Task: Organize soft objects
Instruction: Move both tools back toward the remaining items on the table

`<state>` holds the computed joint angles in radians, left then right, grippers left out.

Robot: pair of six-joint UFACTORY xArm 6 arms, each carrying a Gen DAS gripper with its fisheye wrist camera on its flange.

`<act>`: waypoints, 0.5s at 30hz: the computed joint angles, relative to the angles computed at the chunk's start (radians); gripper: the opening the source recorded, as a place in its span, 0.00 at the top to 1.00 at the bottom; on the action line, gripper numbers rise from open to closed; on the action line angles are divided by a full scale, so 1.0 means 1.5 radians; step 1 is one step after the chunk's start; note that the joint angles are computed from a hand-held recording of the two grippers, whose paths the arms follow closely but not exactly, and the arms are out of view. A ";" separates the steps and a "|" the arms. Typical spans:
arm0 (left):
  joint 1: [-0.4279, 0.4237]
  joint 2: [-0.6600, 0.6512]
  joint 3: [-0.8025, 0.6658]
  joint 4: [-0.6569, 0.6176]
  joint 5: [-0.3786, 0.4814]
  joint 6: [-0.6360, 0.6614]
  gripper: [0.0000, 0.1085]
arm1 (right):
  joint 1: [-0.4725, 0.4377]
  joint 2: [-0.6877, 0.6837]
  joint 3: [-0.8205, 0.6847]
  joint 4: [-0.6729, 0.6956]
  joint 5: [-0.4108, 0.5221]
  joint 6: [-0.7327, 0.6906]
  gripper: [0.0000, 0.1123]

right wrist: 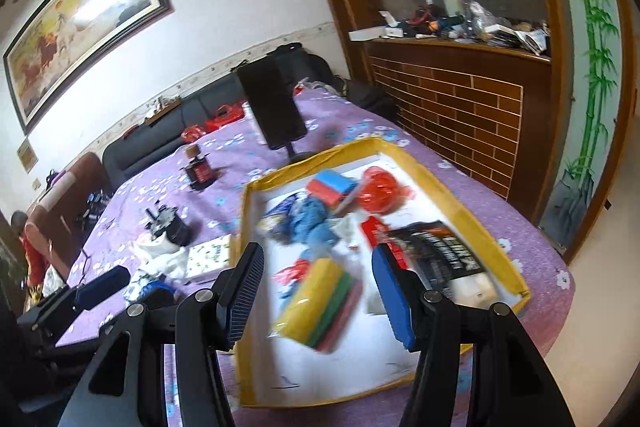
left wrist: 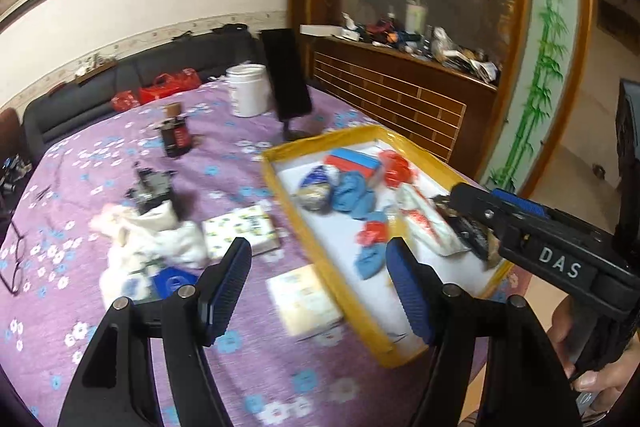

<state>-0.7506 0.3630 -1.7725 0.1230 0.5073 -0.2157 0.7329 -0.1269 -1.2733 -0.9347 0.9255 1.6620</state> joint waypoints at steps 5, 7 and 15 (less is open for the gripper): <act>0.046 -0.068 0.096 -0.002 -0.038 -0.012 0.36 | 0.017 0.061 -0.069 0.021 -0.003 -0.037 0.46; 0.073 -0.097 0.140 0.003 -0.052 -0.023 0.36 | 0.026 0.086 -0.100 0.028 0.003 -0.055 0.46; 0.168 -0.159 0.240 0.001 -0.084 -0.079 0.36 | 0.055 0.131 -0.158 0.029 0.019 -0.082 0.46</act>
